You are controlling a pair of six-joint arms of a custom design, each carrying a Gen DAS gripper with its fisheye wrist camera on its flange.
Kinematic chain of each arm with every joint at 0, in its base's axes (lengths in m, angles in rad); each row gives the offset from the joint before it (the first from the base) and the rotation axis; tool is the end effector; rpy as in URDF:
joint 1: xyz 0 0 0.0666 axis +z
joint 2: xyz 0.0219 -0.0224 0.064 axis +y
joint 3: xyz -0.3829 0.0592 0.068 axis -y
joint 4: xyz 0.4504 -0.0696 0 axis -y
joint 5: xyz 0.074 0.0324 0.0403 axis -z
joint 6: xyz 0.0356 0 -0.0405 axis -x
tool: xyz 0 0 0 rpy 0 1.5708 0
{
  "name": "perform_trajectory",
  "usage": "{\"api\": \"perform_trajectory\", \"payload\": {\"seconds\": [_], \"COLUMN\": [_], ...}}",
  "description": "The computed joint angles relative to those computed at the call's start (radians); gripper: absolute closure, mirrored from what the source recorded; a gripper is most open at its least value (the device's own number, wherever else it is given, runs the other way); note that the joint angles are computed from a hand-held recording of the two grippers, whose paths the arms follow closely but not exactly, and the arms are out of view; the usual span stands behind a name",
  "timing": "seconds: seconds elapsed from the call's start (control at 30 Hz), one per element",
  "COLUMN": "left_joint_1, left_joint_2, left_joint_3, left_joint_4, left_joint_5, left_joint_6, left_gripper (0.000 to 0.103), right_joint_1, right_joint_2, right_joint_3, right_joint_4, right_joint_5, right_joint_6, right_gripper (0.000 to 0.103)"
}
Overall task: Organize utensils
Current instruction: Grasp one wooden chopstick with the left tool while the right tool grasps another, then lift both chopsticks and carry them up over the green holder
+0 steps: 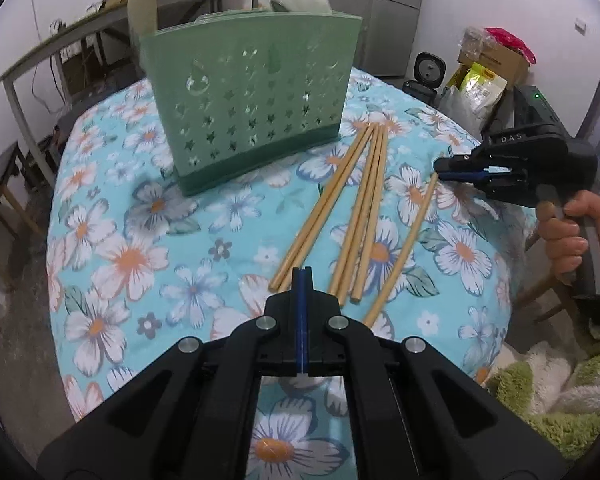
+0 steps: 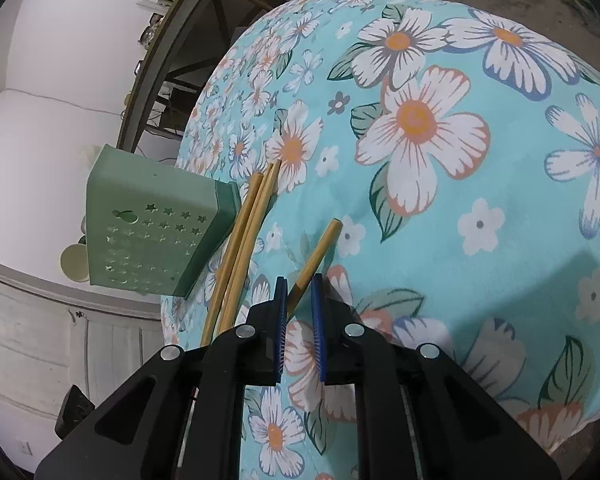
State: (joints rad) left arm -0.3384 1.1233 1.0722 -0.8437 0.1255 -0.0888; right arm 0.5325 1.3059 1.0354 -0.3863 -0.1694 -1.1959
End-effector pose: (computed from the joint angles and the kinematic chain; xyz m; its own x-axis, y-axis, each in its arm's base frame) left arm 0.4093 -0.1492 0.3968 -0.6972 0.3386 -0.6319 0.4669 0.8833 -0.0418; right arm 0.4345 0.2625 0.3308 -0.7653 0.6136 -0.1942 0.2641 0.5746 0.7746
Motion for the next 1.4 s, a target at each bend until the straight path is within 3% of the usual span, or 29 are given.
{"api": "perform_trajectory", "payload": {"seconds": [0.07, 0.1, 0.13, 0.27, 0.33, 0.43, 0.77, 1.0, 1.2, 1.4], "left_joint_1": [-0.008, -0.014, -0.019, -0.03, -0.019, -0.005, 0.048, 0.087, 0.093, 0.062], "left_joint_2": [0.012, 0.022, 0.032, 0.088, 0.103, 0.104, -0.025, -0.064, -0.075, -0.011], "left_joint_3": [0.006, 0.011, 0.014, 0.03, 0.035, 0.039, -0.022, -0.046, -0.035, 0.02], "left_joint_4": [0.013, 0.019, 0.024, 0.023, 0.028, 0.018, -0.113, -0.189, -0.155, -0.082], "left_joint_5": [-0.017, -0.024, -0.032, -0.067, -0.045, -0.016, 0.041, 0.06, 0.074, 0.04], "left_joint_6": [-0.026, -0.036, -0.051, -0.102, -0.087, -0.055, 0.034, 0.039, 0.038, 0.016], "left_gripper": [0.082, 0.062, 0.056, 0.061, 0.087, 0.095, 0.096, 0.096, 0.096, 0.095], "right_joint_1": [0.002, 0.003, 0.004, 0.009, 0.012, 0.015, 0.018, 0.012, 0.005, 0.0], "right_joint_2": [-0.008, -0.017, -0.02, -0.027, -0.029, -0.031, -0.029, -0.032, -0.034, -0.033], "right_joint_3": [-0.006, -0.013, -0.016, -0.024, -0.027, -0.026, -0.028, -0.02, -0.021, -0.027], "right_joint_4": [-0.004, -0.005, -0.006, -0.009, -0.009, -0.013, -0.006, -0.014, -0.016, -0.007], "right_joint_5": [0.001, 0.001, 0.003, 0.006, 0.007, 0.013, 0.013, 0.02, 0.016, 0.003], "right_joint_6": [-0.002, -0.005, -0.005, -0.014, -0.016, -0.013, -0.012, 0.02, 0.025, 0.024], "right_gripper": [0.091, 0.091, 0.091, 0.091, 0.091, 0.091, 0.091, 0.091, 0.091, 0.091]}}
